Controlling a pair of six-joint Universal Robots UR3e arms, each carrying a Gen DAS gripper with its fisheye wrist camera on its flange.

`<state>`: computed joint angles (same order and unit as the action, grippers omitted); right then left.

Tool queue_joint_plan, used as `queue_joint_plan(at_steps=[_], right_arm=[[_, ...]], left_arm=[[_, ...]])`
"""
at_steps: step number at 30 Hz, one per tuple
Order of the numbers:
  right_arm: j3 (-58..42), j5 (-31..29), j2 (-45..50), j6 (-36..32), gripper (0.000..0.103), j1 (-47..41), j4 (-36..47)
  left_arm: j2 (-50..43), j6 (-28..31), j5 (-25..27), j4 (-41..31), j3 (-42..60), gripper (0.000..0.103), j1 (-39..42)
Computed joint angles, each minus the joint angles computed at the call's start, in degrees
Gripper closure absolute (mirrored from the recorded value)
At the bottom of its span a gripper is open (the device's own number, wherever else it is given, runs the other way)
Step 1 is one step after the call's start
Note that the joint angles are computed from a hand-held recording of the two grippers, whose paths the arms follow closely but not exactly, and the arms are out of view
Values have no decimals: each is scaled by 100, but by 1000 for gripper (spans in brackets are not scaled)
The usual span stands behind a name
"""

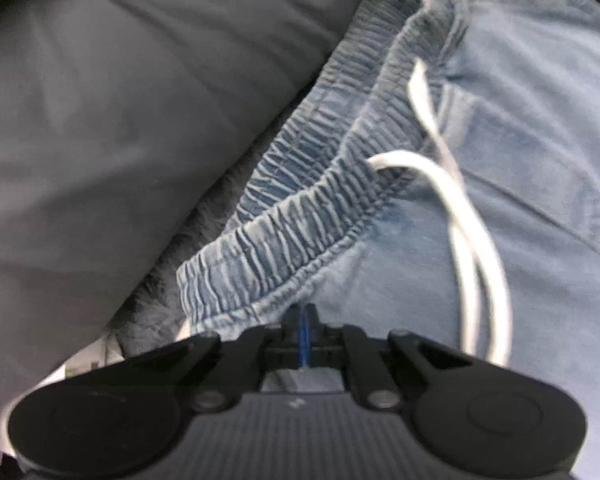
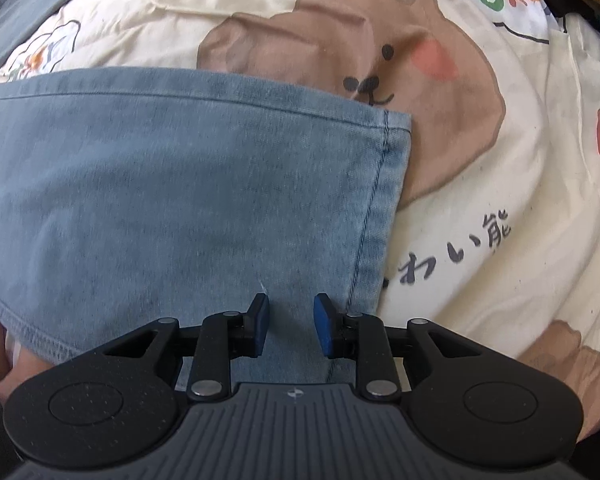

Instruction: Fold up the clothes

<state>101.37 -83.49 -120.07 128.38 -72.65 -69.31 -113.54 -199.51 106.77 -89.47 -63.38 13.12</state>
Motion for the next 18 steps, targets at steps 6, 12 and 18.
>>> queue_joint_plan(at_steps=[6, 12, 18], right_arm=[[96, 86, -133, -140, 67, -107, 73], [91, 128, -96, -89, 66, -24, 89], [-135, 112, 33, -31, 66, -136, 312]], left_arm=[[285, 160, -506, -552, 119, 93, -97], [458, 595, -688, -847, -470, 91, -130], [288, 985, 1081, -366, -1024, 96, -880]])
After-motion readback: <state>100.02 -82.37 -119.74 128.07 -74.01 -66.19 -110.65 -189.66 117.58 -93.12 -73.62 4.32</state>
